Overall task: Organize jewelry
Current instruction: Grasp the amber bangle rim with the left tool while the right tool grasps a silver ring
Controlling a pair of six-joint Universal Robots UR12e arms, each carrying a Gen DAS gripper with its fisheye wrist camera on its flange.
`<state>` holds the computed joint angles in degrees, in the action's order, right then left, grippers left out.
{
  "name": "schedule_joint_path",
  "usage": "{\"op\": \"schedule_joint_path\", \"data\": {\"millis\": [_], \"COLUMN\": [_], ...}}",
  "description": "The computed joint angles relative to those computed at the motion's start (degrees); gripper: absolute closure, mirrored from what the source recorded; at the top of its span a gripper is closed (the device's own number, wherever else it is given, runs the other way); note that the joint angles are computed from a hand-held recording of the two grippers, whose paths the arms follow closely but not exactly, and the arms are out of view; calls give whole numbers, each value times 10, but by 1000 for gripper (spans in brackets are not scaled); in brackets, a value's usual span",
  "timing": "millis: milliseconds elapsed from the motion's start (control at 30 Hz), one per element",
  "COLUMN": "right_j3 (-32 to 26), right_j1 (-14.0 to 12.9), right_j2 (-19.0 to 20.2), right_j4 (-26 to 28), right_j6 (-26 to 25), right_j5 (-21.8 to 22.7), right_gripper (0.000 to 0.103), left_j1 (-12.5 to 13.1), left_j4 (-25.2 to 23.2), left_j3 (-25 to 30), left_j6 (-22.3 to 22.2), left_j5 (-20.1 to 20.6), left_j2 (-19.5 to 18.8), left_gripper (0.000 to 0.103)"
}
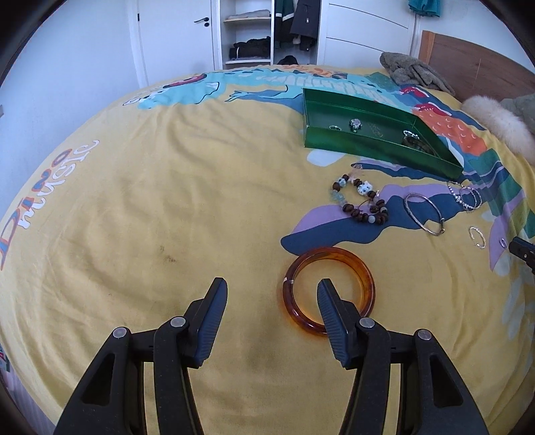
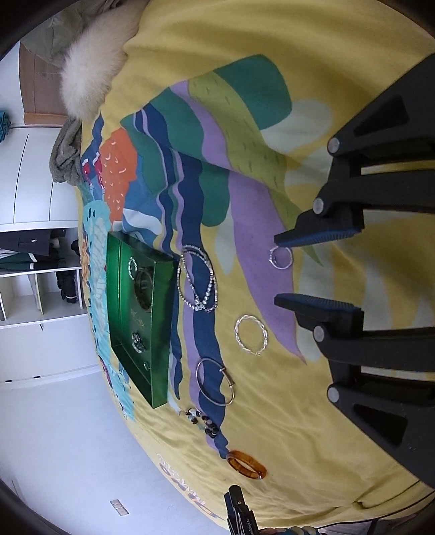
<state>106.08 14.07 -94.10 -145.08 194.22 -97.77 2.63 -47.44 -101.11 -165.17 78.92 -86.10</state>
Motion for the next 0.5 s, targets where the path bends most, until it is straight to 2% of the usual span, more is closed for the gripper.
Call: {"op": "schedule_joint_path", "data": {"millis": [433,500], "right_j3": [-5,-6], "right_j1": [-10,-10], "right_j2": [18,19], "right_j4": [27,30], "right_j6": [4,4], "right_j5": [5,6], "right_gripper": [73,73], "left_j1": [-6,-8], "left_j4": [-23,-29], "left_j3": [7,8], "left_j6": [-6,-8], "left_j5": [8,8], "left_j2": [-18,-22], "left_gripper": [48,54]}}
